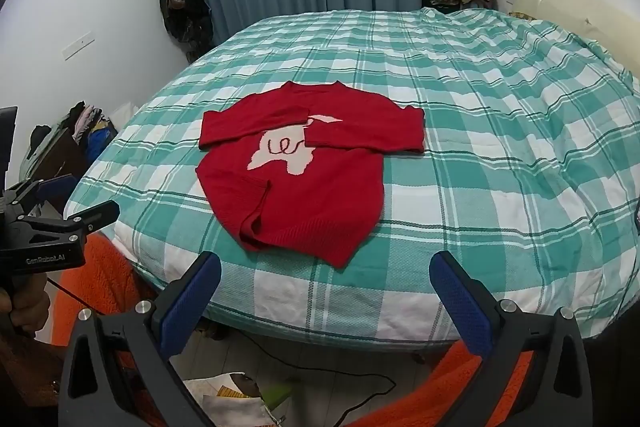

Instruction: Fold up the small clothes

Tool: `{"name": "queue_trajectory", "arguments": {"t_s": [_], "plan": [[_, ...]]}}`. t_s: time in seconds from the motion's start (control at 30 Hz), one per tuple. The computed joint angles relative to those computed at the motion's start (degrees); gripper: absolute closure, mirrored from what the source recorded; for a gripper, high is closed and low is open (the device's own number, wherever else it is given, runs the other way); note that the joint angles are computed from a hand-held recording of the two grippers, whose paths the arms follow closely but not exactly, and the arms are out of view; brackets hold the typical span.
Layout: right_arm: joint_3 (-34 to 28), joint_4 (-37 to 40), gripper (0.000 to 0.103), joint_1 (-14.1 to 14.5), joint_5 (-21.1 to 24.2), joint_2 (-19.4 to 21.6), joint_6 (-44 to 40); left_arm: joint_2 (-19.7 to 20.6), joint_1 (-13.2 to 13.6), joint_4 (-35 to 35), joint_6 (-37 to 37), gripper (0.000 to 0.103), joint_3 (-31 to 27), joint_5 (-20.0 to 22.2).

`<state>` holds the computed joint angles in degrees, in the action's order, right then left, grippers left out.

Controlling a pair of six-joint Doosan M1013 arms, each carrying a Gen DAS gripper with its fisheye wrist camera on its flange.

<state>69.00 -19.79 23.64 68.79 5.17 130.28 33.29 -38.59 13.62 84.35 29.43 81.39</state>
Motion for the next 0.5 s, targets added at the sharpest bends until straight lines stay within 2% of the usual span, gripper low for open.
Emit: {"name": "queue_trajectory", "arguments": {"t_s": [0.5], "plan": [[0.4, 0.2, 0.0, 0.5, 0.2, 0.3, 0.2, -0.2, 0.3, 0.6, -0.4, 0.001, 0.9, 0.6]]}}
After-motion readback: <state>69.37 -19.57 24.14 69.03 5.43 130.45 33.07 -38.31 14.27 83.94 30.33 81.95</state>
